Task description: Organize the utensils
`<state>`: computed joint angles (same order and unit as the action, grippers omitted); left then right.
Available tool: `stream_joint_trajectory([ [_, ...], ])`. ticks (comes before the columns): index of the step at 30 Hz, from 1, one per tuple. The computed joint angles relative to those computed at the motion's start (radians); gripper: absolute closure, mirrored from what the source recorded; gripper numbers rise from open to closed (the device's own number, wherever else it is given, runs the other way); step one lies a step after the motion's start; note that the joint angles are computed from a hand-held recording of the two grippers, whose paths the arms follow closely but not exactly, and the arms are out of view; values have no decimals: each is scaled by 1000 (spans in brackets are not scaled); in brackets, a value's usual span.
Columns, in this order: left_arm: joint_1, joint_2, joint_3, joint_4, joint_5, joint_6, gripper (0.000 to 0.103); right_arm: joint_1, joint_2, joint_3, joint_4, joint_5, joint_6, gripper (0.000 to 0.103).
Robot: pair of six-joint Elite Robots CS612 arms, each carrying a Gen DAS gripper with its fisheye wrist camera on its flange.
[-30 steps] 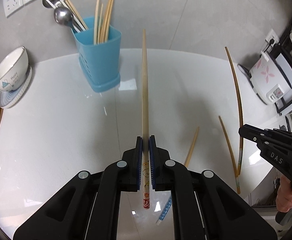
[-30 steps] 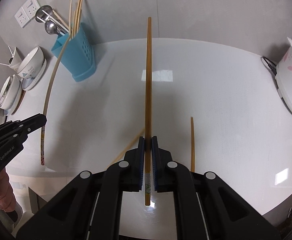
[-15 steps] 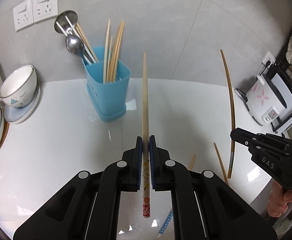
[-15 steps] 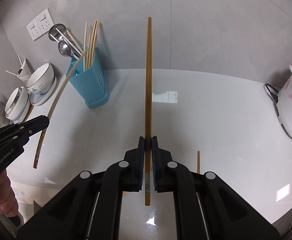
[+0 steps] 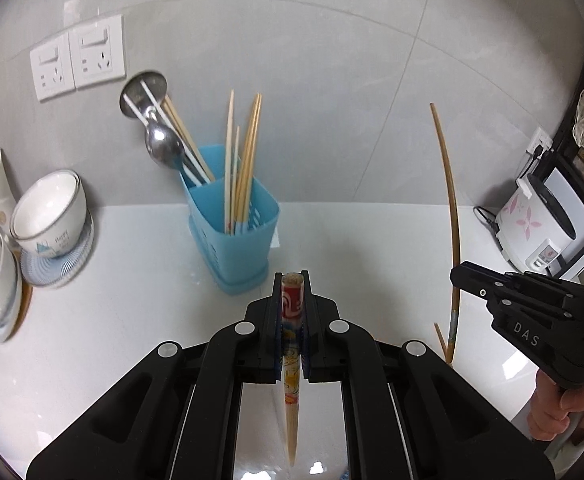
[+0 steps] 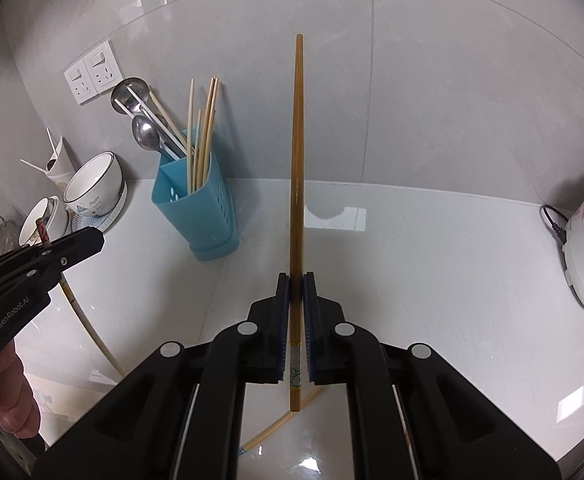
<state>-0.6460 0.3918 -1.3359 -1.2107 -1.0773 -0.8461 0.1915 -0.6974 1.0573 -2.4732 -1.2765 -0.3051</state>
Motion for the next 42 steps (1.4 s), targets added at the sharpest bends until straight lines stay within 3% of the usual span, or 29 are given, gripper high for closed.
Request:
stream_joint_trajectory([
  [12,26,-16,4,-24,1,35,98,18,34,-57,-6,12,32,97],
  [29,56,-110,95,-103,89,122,98,41,63,-126,-80,34,85,97],
  [39,70,-142,156,-207,135,184,98,53,97,-196,-92,45,116,97],
  [42,81,-140,175,-234,116,185,98,57,109,-217,-91,50,117,97],
])
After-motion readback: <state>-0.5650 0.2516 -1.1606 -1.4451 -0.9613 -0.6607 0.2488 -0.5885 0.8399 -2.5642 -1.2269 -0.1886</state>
